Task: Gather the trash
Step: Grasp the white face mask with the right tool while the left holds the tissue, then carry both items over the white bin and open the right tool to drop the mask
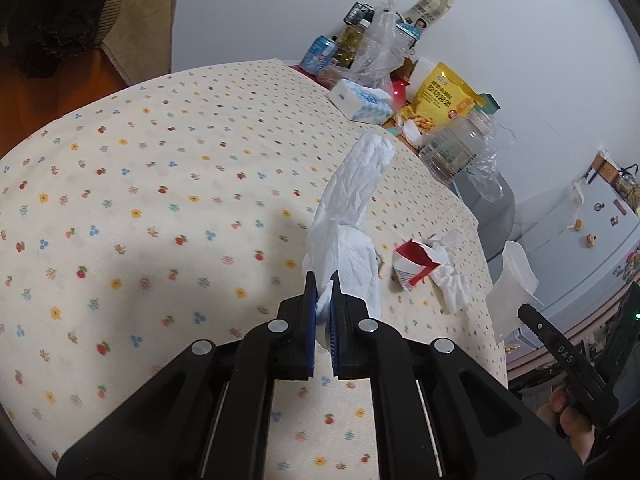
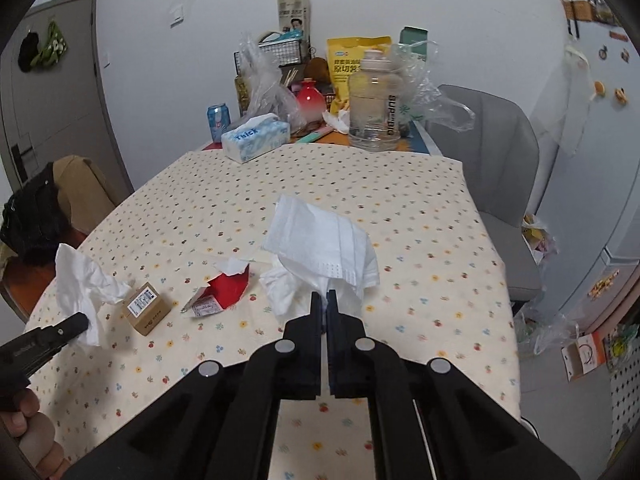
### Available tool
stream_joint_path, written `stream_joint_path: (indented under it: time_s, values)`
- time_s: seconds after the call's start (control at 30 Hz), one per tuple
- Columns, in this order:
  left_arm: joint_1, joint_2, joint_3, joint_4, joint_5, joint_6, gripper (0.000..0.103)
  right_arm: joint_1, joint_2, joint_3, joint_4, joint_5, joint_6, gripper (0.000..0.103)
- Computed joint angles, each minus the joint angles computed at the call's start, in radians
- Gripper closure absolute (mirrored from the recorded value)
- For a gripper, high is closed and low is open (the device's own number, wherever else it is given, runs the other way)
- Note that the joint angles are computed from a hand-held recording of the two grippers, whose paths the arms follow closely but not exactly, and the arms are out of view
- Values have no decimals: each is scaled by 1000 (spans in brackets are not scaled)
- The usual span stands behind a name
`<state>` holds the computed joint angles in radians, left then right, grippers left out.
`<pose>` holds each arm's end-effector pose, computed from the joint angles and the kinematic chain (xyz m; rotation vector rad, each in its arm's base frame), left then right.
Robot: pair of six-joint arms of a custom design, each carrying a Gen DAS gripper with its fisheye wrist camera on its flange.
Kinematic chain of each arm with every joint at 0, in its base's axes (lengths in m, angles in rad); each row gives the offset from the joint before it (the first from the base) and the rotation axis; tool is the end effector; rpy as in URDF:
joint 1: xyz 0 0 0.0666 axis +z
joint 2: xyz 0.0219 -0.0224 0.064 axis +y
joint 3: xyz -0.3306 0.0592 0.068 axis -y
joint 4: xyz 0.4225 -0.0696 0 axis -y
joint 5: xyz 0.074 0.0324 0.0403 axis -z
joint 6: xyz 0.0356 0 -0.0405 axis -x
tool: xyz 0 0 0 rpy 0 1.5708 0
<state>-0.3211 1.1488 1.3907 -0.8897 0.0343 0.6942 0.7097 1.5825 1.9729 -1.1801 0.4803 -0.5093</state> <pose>0.4227 -0.1423 0.4950 -0.4045 2.2483 -0.5865 0.4348 0.3512 0.5461 0.0006 2.2533 0.0782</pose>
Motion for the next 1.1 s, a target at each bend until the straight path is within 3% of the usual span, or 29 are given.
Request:
stream_joint_path:
  time_s: [0.47, 1.1]
  values:
    - [-146, 53, 93, -14, -37, -35, 97, -13, -277, -306, 27, 12, -123, 100]
    - [-414, 278, 360, -80, -74, -132, 97, -131, -707, -678, -68, 47, -278, 100]
